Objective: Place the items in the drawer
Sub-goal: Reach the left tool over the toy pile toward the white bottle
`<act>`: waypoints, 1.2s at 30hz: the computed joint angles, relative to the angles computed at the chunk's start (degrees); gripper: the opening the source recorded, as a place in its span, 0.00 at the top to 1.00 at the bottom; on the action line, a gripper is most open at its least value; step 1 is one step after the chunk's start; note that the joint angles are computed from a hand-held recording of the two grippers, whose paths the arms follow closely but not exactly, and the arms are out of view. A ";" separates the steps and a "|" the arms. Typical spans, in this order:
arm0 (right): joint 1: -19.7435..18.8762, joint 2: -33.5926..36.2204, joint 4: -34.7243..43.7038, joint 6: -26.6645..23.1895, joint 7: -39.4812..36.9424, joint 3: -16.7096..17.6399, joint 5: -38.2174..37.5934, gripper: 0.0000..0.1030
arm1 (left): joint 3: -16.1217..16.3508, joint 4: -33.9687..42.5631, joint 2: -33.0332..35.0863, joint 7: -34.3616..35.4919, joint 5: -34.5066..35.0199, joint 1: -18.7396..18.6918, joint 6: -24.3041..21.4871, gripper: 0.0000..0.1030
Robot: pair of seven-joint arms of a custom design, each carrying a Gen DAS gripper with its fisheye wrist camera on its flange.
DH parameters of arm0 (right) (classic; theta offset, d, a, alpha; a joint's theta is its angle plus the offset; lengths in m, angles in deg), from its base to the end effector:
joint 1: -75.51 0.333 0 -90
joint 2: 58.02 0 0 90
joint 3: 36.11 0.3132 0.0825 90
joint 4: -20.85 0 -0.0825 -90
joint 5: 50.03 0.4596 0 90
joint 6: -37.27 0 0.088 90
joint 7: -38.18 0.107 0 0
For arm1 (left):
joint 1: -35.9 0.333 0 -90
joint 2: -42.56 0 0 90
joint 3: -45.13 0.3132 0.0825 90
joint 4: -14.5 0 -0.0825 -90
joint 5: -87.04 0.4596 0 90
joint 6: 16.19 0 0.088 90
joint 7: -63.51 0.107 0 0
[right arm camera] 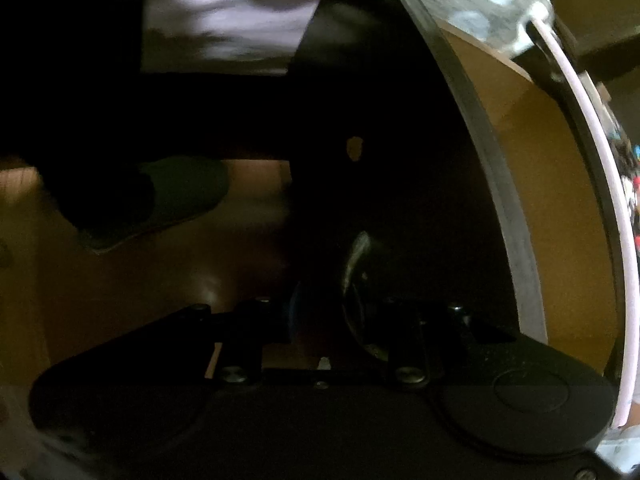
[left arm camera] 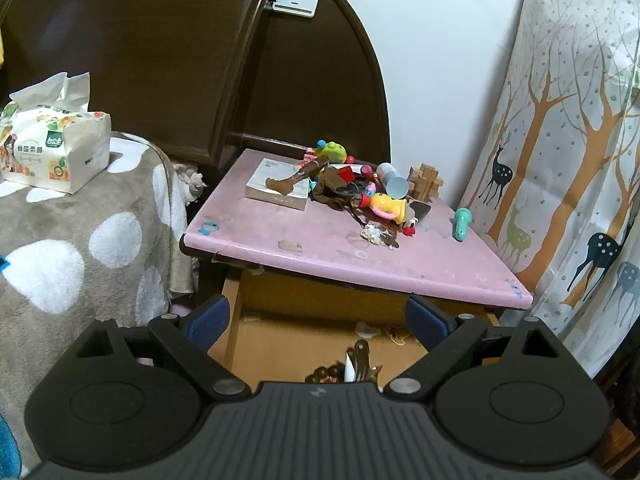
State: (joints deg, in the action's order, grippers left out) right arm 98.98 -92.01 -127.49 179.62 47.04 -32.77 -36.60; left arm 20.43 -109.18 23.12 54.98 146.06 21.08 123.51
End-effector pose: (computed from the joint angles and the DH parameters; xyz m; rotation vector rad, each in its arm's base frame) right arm 0.4236 0.2127 0.4708 -2.7783 -0.2245 -0.5961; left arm 0.4364 -0.3841 0.5688 -1.8279 1.2498 -1.0456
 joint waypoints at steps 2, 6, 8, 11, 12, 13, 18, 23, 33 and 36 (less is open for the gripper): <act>0.13 -1.34 -1.14 0.00 0.04 -0.35 0.61 0.73 | -0.03 0.25 0.36 0.50 -0.12 -0.09 -0.28 0.07; 0.53 -4.22 -3.90 1.40 -0.26 -0.60 1.40 0.73 | 0.05 1.20 1.68 1.75 -0.34 -0.43 -0.99 0.07; 0.91 -5.13 -5.20 2.83 0.17 -0.44 1.82 0.72 | 0.15 1.88 2.55 2.60 -0.38 -0.72 -1.47 0.07; 1.86 -6.70 -7.79 6.40 -0.75 -1.01 2.30 0.73 | 0.45 3.11 4.13 4.28 -0.54 -1.31 -2.22 0.07; 2.18 -6.71 -8.08 7.39 -0.93 -1.21 2.49 0.72 | 0.56 3.53 4.67 4.75 -0.57 -1.53 -2.46 0.07; 2.24 -6.53 -7.98 7.72 0.14 -1.28 3.10 0.70 | 0.66 3.95 5.21 5.20 -0.55 -1.78 -2.67 0.07; 4.56 -7.53 -8.28 6.13 -0.53 -3.96 6.19 0.46 | 1.59 5.14 7.07 5.74 -0.11 -2.90 -1.69 0.07; 5.66 -7.94 -5.97 -2.62 -3.34 -6.95 10.64 0.50 | 1.74 9.03 10.23 8.09 0.92 -3.93 -2.36 0.07; 4.71 -7.17 -7.87 6.93 -4.36 -5.01 15.10 0.49 | 6.55 29.48 25.34 24.54 0.33 -7.96 -8.11 0.07; 5.23 -7.38 -8.67 8.28 -5.03 -5.23 15.00 0.49 | 9.09 38.89 32.16 30.01 -0.83 -9.24 -7.84 0.14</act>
State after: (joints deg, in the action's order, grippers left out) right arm 104.22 -99.39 -136.16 187.90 42.01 -38.00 -21.60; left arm 29.53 -70.30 55.28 85.00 145.23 11.84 115.67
